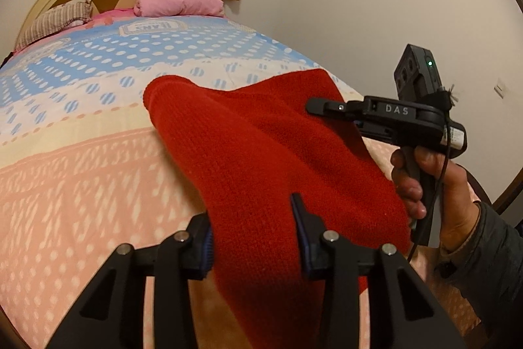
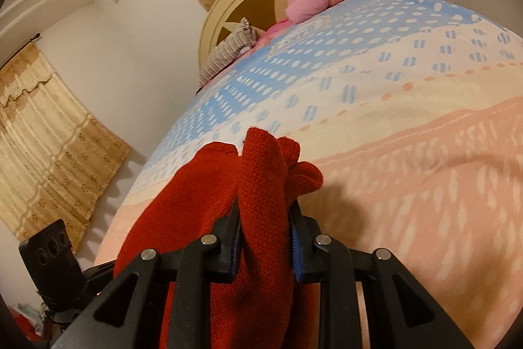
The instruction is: Fold small clothes
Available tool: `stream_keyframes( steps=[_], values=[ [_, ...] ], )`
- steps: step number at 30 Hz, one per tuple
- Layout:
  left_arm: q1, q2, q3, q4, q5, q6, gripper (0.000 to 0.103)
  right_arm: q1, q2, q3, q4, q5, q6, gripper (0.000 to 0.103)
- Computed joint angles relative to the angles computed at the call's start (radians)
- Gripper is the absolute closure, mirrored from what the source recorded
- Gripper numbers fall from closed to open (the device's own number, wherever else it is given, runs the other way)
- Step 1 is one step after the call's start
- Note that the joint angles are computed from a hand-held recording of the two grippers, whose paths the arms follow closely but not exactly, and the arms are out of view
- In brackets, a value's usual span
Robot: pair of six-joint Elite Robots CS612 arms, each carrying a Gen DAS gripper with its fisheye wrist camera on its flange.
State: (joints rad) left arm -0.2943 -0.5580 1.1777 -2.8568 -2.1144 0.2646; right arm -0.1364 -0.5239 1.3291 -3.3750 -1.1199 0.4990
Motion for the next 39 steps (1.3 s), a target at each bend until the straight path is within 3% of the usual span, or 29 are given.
stream_keyframes(
  steps=[13, 39],
  values=[
    [0.040, -0.037, 0.072, -0.083, 0.038, -0.039, 0.062, 0.058, 0.028, -0.061, -0.002, 0.063, 0.006, 0.079],
    [0.137, -0.026, 0.070, -0.166, 0.060, -0.171, 0.062, 0.155, 0.130, -0.322, 0.214, 0.151, -0.075, 0.079]
  ],
)
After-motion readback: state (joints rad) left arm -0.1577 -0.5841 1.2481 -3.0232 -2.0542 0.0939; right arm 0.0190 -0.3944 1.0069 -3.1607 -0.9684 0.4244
